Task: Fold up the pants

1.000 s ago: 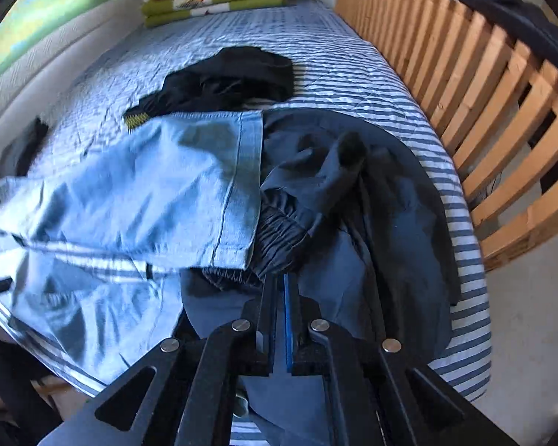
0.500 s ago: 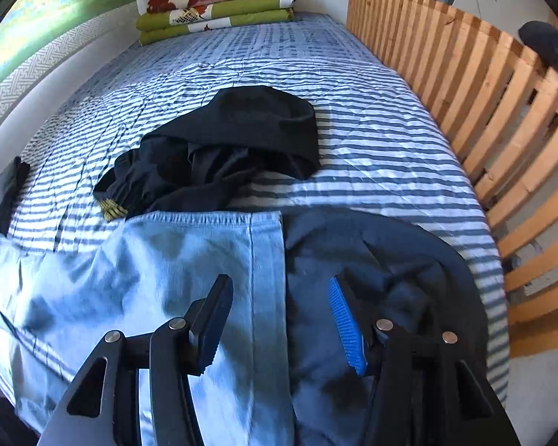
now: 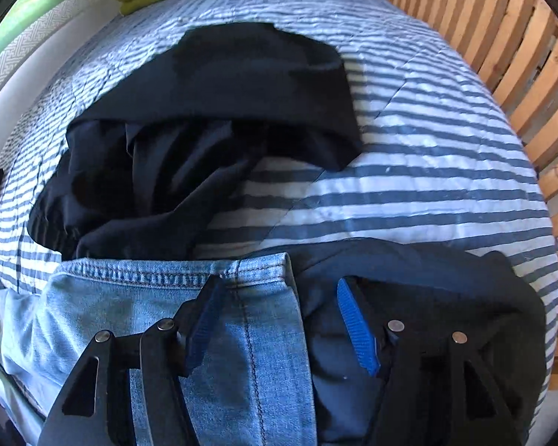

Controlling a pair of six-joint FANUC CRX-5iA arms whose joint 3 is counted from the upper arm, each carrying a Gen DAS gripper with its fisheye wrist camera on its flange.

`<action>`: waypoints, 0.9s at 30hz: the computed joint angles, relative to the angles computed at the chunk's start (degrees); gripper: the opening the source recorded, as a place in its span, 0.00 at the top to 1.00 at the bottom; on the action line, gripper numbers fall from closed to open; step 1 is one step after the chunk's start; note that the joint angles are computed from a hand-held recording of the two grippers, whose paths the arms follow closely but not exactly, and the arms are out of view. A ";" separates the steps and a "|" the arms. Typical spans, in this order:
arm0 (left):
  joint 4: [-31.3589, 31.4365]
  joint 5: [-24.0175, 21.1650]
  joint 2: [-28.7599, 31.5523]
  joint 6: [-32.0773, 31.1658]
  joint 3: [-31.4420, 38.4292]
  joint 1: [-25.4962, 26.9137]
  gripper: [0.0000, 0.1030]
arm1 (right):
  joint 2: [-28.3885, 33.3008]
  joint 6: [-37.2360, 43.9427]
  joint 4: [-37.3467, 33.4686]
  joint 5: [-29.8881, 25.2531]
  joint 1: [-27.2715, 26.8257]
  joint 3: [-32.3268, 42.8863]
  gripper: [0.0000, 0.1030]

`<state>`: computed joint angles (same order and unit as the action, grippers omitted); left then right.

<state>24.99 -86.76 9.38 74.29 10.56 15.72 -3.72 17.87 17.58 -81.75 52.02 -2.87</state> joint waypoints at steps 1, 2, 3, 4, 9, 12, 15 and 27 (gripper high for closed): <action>-0.94 0.14 0.47 0.62 0.01 -0.97 0.27 | -0.24 -0.18 -0.09 0.49 -0.04 -0.39 0.43; -1.97 0.56 0.88 1.29 0.05 -1.87 0.28 | -0.55 -0.45 -0.07 0.86 -0.05 -0.73 0.43; -3.23 1.07 1.06 1.62 -0.07 -2.77 0.32 | -0.95 -0.66 -0.03 1.38 0.01 -1.07 0.44; -5.18 2.18 0.72 1.55 -0.37 -3.84 0.37 | -1.56 -0.99 0.15 2.22 0.30 -1.66 0.56; -9.27 8.95 -3.71 -0.76 -4.47 -5.37 0.93 | 0.48 -1.81 4.99 -1.21 3.81 -0.36 0.93; -3.87 10.19 -6.44 -3.32 -7.68 -2.20 0.94 | -0.19 -6.31 10.59 -3.12 7.32 -0.89 0.94; -0.69 10.94 -10.21 -6.32 -9.43 0.21 0.94 | -3.07 -12.19 15.91 -4.25 11.41 -1.92 0.95; 11.50 11.09 -17.73 -12.97 -6.12 7.96 0.94 | -4.78 -20.71 34.30 -14.37 24.22 2.83 0.95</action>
